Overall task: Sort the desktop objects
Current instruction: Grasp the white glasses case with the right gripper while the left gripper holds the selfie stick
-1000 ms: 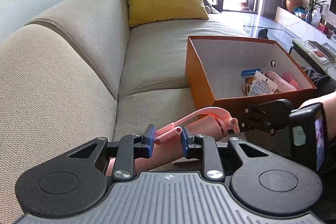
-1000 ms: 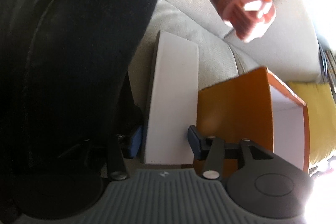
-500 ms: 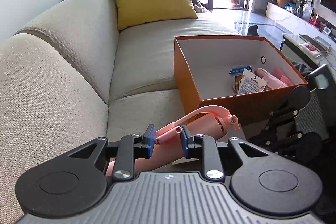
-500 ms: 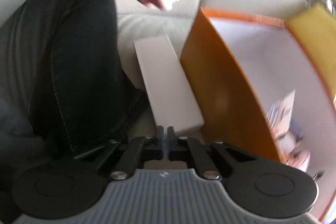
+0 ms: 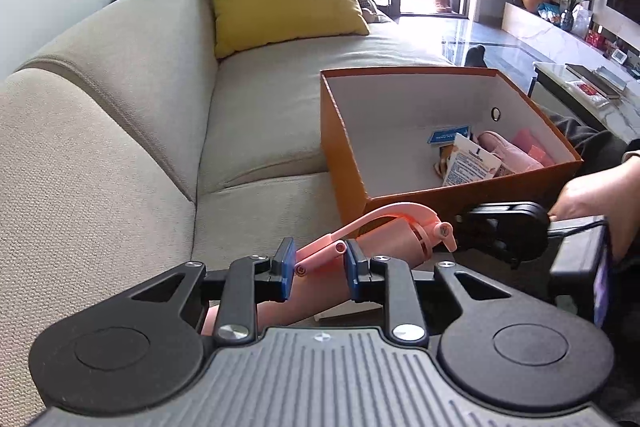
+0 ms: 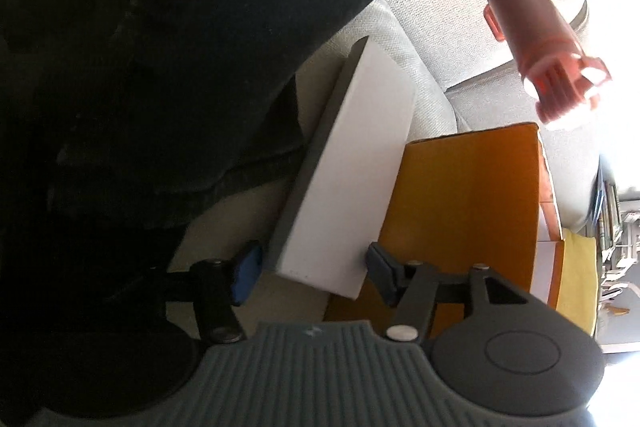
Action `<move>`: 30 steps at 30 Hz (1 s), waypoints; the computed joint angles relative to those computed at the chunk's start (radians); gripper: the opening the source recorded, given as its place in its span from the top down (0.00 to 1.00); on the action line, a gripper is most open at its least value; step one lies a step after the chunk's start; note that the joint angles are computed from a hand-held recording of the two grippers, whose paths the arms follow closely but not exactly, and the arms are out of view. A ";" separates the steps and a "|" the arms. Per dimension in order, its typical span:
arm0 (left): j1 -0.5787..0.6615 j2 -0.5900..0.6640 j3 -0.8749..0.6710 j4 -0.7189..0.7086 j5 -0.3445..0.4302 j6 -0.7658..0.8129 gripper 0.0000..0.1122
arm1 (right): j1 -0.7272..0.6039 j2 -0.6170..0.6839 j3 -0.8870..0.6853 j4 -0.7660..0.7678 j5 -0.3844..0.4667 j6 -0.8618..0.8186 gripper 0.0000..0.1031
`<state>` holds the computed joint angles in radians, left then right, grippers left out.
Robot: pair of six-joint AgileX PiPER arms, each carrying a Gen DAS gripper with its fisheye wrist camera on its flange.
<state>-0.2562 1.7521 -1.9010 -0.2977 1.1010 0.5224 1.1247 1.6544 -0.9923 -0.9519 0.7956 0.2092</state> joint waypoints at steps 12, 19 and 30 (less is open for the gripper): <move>0.006 0.004 -0.036 -0.031 0.036 0.016 0.74 | -0.126 -0.181 -0.162 0.656 0.136 -0.114 0.65; -0.019 0.001 -0.012 -0.045 0.032 0.007 0.74 | -0.355 -0.180 -0.211 1.010 0.286 -0.157 0.68; -0.035 -0.029 0.073 -0.035 -0.009 0.053 0.74 | -0.066 -0.084 -0.300 0.673 0.234 0.091 0.67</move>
